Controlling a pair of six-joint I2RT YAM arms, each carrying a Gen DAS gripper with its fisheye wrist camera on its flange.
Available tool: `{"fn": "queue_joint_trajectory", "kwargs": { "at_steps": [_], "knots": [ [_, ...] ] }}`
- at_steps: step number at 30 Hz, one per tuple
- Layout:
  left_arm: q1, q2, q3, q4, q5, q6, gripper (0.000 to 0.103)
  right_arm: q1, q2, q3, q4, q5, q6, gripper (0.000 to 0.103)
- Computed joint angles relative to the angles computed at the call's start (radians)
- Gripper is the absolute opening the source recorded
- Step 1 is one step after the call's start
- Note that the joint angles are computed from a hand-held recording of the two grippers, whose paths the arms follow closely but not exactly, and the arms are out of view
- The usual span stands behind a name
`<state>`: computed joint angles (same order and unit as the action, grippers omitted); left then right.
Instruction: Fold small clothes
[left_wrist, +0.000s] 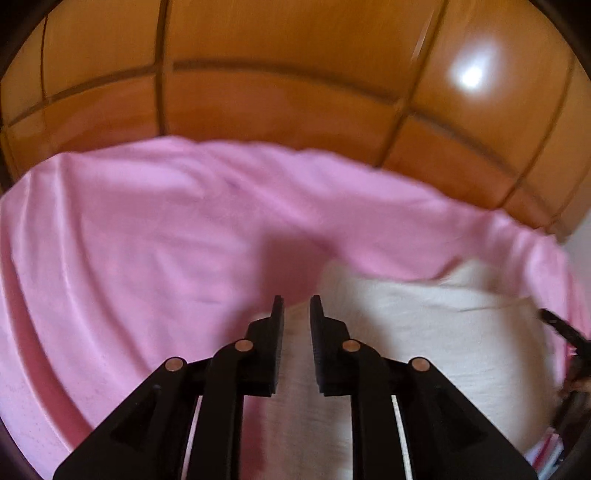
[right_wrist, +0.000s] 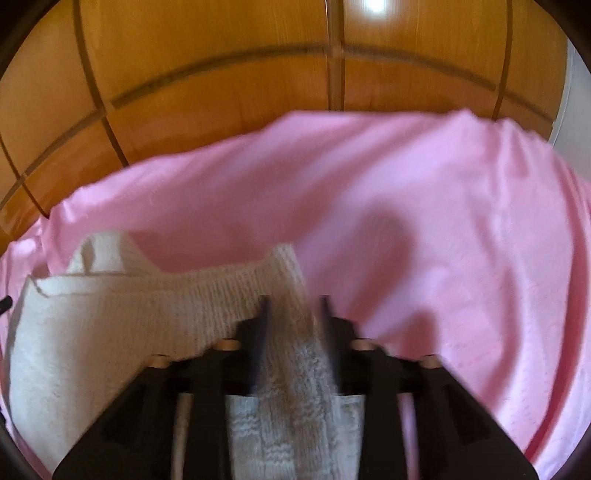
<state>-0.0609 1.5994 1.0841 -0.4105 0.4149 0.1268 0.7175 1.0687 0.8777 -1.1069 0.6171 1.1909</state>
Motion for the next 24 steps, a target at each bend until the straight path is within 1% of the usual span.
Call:
{"fn": "queue_joint_trajectory", "kwargs": {
  "at_steps": [2,3,4,5,6,7,9,10,11,12,13,14,19,22,24],
  "knots": [
    [-0.010,-0.025,0.000,-0.025,0.062,0.026,0.016,0.053,-0.001,0.035,0.007,0.012,0.003,0.040],
    [-0.025,-0.027,0.007,-0.056,0.098,0.048,0.016,0.071,0.002,0.047,0.036,0.002,-0.012,0.040],
    [-0.047,-0.032,0.004,-0.072,0.115,0.059,0.021,0.082,0.017,0.054,0.101,-0.035,-0.052,0.040],
    [-0.068,-0.032,0.000,-0.078,0.115,0.067,0.033,0.081,0.039,0.064,0.132,-0.055,-0.070,0.040],
    [-0.104,-0.023,-0.003,-0.081,0.101,0.077,0.040,0.072,0.075,0.064,0.191,-0.099,-0.103,0.040],
    [-0.141,-0.003,-0.001,-0.074,0.071,0.077,0.051,0.061,0.105,0.066,0.228,-0.135,-0.127,0.040],
    [-0.196,0.029,-0.006,-0.070,0.027,0.068,0.052,0.040,0.194,0.074,0.283,-0.193,-0.151,0.040],
    [-0.222,0.047,-0.017,-0.045,-0.009,0.055,0.048,0.027,0.239,0.069,0.321,-0.229,-0.156,0.038],
    [-0.240,0.047,-0.045,0.001,-0.046,0.039,0.033,0.025,0.264,0.067,0.340,-0.241,-0.157,0.024],
    [-0.251,0.039,-0.071,0.028,-0.065,0.034,0.011,0.034,0.290,0.074,0.348,-0.234,-0.165,0.019],
    [-0.256,0.027,-0.091,0.047,-0.071,0.029,0.006,0.047,0.302,0.088,0.335,-0.217,-0.159,0.008],
    [-0.252,-0.002,-0.121,0.079,-0.066,0.015,0.005,0.059,0.305,0.102,0.318,-0.203,-0.154,0.004],
    [-0.219,-0.123,-0.200,0.155,-0.032,-0.010,0.004,0.120,0.260,0.158,0.233,-0.096,-0.136,0.003],
    [-0.221,-0.142,-0.197,0.188,-0.035,-0.034,0.004,0.130,0.241,0.198,0.209,-0.038,-0.142,0.003],
    [-0.237,-0.126,-0.176,0.206,-0.061,-0.047,0.004,0.118,0.247,0.215,0.212,-0.027,-0.165,0.003]
  ]
}}
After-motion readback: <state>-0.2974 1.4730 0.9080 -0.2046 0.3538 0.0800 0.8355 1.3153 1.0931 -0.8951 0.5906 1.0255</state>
